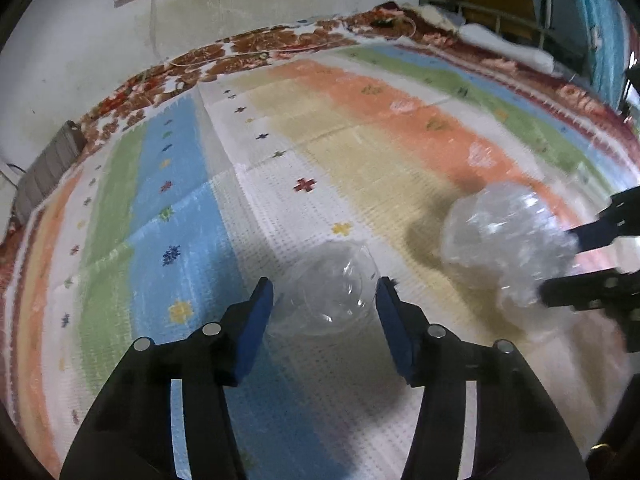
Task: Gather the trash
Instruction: 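Grasp the clear plastic cup with left tool while right tool grasps the crumpled plastic wrap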
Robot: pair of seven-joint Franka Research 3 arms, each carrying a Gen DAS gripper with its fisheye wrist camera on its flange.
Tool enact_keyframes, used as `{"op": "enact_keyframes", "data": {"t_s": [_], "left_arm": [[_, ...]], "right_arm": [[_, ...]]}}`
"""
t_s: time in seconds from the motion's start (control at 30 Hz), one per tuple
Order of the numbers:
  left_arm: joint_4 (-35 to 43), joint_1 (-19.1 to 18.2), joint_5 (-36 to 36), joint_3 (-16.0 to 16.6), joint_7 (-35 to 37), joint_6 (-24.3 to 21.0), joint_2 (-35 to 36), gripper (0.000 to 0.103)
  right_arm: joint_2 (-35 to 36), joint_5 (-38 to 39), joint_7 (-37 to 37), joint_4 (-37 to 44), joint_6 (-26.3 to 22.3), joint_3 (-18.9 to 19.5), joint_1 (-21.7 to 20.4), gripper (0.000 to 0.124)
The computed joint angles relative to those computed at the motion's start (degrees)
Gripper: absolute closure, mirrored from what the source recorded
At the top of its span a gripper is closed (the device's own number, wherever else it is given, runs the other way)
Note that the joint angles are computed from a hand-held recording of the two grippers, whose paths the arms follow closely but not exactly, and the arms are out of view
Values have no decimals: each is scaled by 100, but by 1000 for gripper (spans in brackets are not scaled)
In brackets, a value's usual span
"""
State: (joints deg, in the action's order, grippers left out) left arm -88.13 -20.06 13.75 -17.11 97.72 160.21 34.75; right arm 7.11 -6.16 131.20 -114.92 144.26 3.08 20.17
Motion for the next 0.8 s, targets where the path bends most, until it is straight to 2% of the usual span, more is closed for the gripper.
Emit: {"op": "enact_keyframes", "data": {"t_s": [0.07, 0.17, 0.33, 0.43, 0.63, 0.73, 0.8], "left_arm": [[-27, 148, -206, -165, 45, 48, -2, 52], [-80, 249, -450, -243, -73, 121, -60, 54], [-121, 295, -649, -195, -447, 139, -172, 55], [-213, 135, -511, 53, -886, 90, -343, 56], [-695, 202, -434, 42, -1181, -85, -931, 57], [-865, 516, -884, -264, -973, -107, -1121, 57], [-1012, 531, -979, -248, -1026, -51, -1304, 58]], "right_arm": [[-38, -132, 117, -13, -64, -24, 18, 82], [-71, -162, 167, -32, -66, -18, 5, 83], [-81, -229, 135, 19, -70, 8, 6, 84], [-134, -262, 77, 10, 50, 27, 15, 85], [-292, -315, 219, 24, -84, 96, 66, 85], [-459, -424, 279, -43, -132, 165, 108, 85], [-613, -459, 352, -136, -148, 215, 119, 85]]}}
